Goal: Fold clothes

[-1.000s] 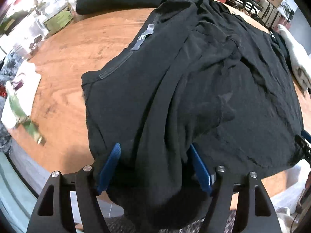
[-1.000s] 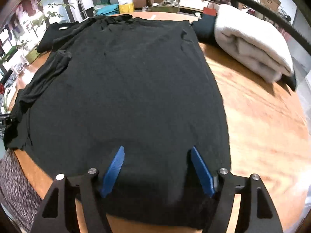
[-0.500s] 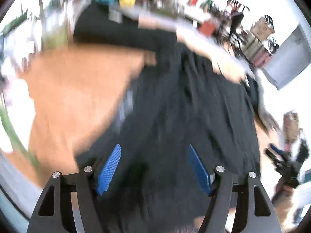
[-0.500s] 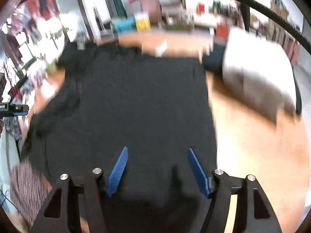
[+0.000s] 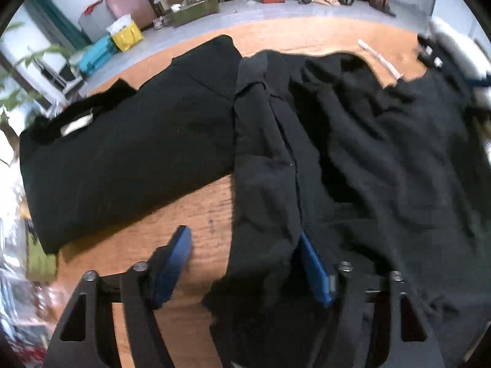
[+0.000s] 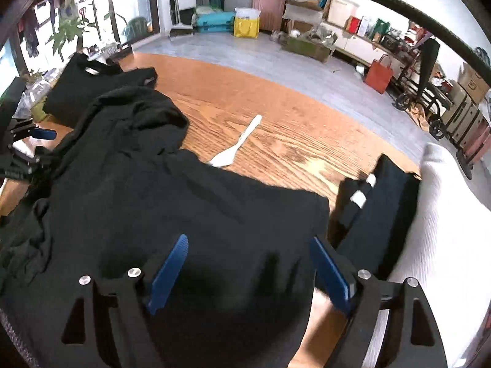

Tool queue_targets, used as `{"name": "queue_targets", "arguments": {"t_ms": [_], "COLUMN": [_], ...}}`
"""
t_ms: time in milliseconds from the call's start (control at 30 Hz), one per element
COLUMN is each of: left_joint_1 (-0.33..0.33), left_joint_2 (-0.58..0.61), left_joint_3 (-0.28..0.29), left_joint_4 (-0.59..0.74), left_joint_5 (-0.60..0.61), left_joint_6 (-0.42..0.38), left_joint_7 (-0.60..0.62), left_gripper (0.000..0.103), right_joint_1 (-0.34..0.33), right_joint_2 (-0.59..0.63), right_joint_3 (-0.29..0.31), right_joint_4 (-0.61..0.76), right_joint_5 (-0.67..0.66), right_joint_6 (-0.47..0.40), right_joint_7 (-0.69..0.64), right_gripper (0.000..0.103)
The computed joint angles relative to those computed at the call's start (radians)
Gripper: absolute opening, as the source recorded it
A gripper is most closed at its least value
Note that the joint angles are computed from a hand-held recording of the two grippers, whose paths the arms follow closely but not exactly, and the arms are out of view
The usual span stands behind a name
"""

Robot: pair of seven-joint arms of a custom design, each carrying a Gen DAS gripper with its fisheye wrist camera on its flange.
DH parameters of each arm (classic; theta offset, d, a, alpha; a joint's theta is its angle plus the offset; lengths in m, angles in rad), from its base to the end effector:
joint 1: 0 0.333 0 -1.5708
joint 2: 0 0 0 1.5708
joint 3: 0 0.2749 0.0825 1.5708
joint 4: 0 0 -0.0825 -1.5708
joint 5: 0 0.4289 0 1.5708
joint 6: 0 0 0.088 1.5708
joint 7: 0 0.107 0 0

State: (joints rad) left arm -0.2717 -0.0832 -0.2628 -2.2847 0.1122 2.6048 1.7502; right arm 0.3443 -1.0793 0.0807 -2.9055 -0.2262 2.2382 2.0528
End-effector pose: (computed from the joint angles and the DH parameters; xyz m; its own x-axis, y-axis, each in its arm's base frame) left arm 0.4956 -0.2962 0.3618 -0.6839 -0.7074 -0.1783 -0.6249 0.6942 -0.3572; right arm 0.3300 0.1342 0.4446 -0.0007 -0.9968 0.0801 -0.8856 -0.0366 -0.4630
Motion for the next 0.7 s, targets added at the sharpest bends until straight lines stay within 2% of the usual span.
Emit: {"name": "queue_targets", "arguments": {"t_ms": [33, 67, 100, 167, 233, 267, 367, 467, 500, 567, 633, 700], "left_joint_1": [0.004, 0.006, 0.011, 0.036, 0.057, 0.067, 0.105, 0.129, 0.135, 0.142, 0.148, 0.144], "left_joint_2": [0.007, 0.008, 0.007, 0.001, -0.006, -0.011, -0.009, 0.005, 0.012, 0.023, 0.031, 0.044], "left_joint_3": [-0.004, 0.000, 0.006, 0.014, 0.028, 0.037, 0.045, 0.049, 0.049, 0.044, 0.040, 0.047], "left_joint_4": [-0.002, -0.003, -0.008, -0.017, -0.019, -0.020, -0.017, -0.017, -0.015, -0.002, 0.002, 0.006], "left_joint_5": [0.034, 0.018, -0.008, 0.018, 0.008, -0.007, 0.039, 0.088, 0.117, 0.201, 0.315, 0.316], "left_joint_6": [0.016, 0.026, 0.047, 0.091, 0.102, 0.099, 0.082, 0.099, 0.112, 0.132, 0.146, 0.141], "left_joint_7": [-0.035, -0.061, -0.098, -0.228, -0.294, -0.311, -0.390, -0.453, -0.483, -0.539, -0.616, -0.630], "left_gripper": [0.020, 0.016, 0.006, 0.004, 0.004, 0.004, 0.004, 0.004, 0.004, 0.004, 0.004, 0.005], "right_joint_1": [-0.009, -0.022, -0.036, -0.073, -0.103, -0.109, -0.124, -0.169, -0.186, -0.193, -0.202, -0.203], "right_joint_2": [0.044, 0.088, 0.127, 0.172, 0.205, 0.212, 0.208, 0.194, 0.194, 0.204, 0.236, 0.266], "right_joint_3": [-0.012, -0.019, -0.022, -0.015, -0.010, -0.011, -0.009, 0.040, 0.056, 0.063, 0.096, 0.114], "right_joint_4": [0.020, 0.037, 0.052, 0.063, 0.065, 0.061, 0.043, 0.034, 0.035, 0.040, 0.068, 0.088], "right_joint_5": [-0.001, -0.002, -0.002, -0.007, -0.010, -0.013, -0.024, -0.076, -0.098, -0.135, -0.196, -0.246], "right_joint_6": [0.010, 0.024, 0.038, 0.073, 0.101, 0.105, 0.120, 0.101, 0.089, 0.080, 0.043, 0.015], "right_joint_7": [-0.012, -0.014, -0.012, 0.032, 0.081, 0.089, 0.118, 0.201, 0.238, 0.265, 0.281, 0.314], "right_gripper": [0.085, 0.085, 0.085, 0.084, 0.077, 0.067, 0.051, 0.034, 0.031, 0.030, 0.030, 0.030]}}
